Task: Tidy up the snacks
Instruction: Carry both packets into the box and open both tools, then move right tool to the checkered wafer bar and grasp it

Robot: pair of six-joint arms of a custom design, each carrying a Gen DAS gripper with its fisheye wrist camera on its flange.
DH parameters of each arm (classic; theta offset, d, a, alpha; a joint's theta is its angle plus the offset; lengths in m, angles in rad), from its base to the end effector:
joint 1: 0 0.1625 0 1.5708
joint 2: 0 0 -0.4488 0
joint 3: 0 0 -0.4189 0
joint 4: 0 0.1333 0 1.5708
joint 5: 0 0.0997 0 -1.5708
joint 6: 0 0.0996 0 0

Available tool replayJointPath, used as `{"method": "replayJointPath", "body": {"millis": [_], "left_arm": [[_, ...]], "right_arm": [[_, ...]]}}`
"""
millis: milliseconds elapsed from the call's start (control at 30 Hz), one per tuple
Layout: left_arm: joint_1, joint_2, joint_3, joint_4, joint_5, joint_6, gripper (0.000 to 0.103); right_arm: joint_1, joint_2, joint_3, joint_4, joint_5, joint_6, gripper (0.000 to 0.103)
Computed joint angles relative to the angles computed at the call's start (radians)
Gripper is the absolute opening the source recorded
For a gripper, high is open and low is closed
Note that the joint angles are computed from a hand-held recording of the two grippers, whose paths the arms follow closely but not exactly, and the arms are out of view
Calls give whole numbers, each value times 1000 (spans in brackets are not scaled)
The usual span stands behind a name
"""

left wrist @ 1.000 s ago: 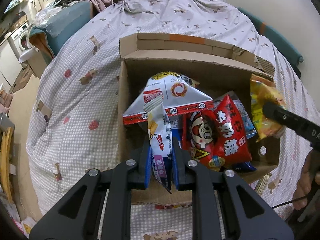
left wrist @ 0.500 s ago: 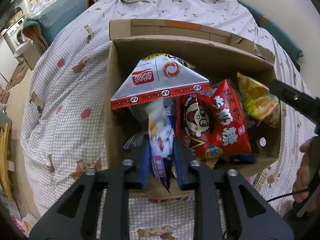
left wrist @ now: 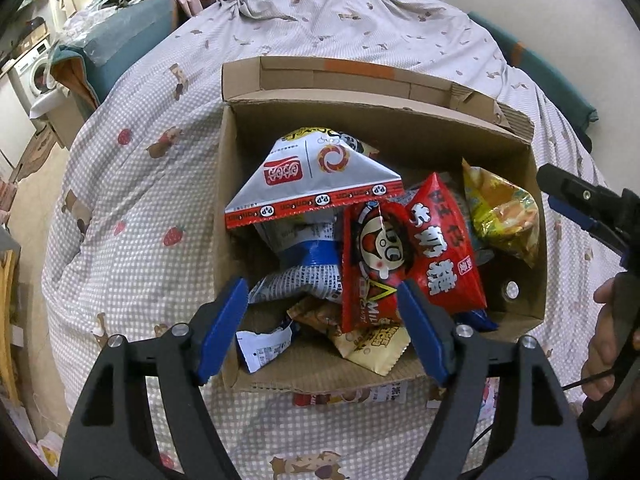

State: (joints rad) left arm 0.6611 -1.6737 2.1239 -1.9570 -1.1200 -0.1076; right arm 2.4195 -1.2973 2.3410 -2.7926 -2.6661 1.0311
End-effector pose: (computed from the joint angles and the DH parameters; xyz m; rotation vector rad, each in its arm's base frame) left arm -0.2268 -0.4003 0.3308 1.0756 2.4857 -0.2267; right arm 0.3584 -0.2560 0.2054 -0.3374 -2.3006 1.2657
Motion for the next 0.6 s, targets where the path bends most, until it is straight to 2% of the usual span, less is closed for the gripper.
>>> {"method": "replayJointPath", "body": {"millis": [233,333,500,567,600], "left_arm": [[-26,-35,12,-10,8,-3,74],[-47,-60,24,-11,39,-21,74],[-50,-91,20,10,32,-29,75],[-53,-105,17,20,26,-26,85],[-55,-111,16,24,25,-27,87]], "right_arm": [[22,1,-8,57,2,42,88],[37,-4,-9,86,7,76,88],[87,-13,-21,199,3,198,88],[106,-10,-24,226,6,233,88],[114,-9,-24,242,7,251,88]]}}
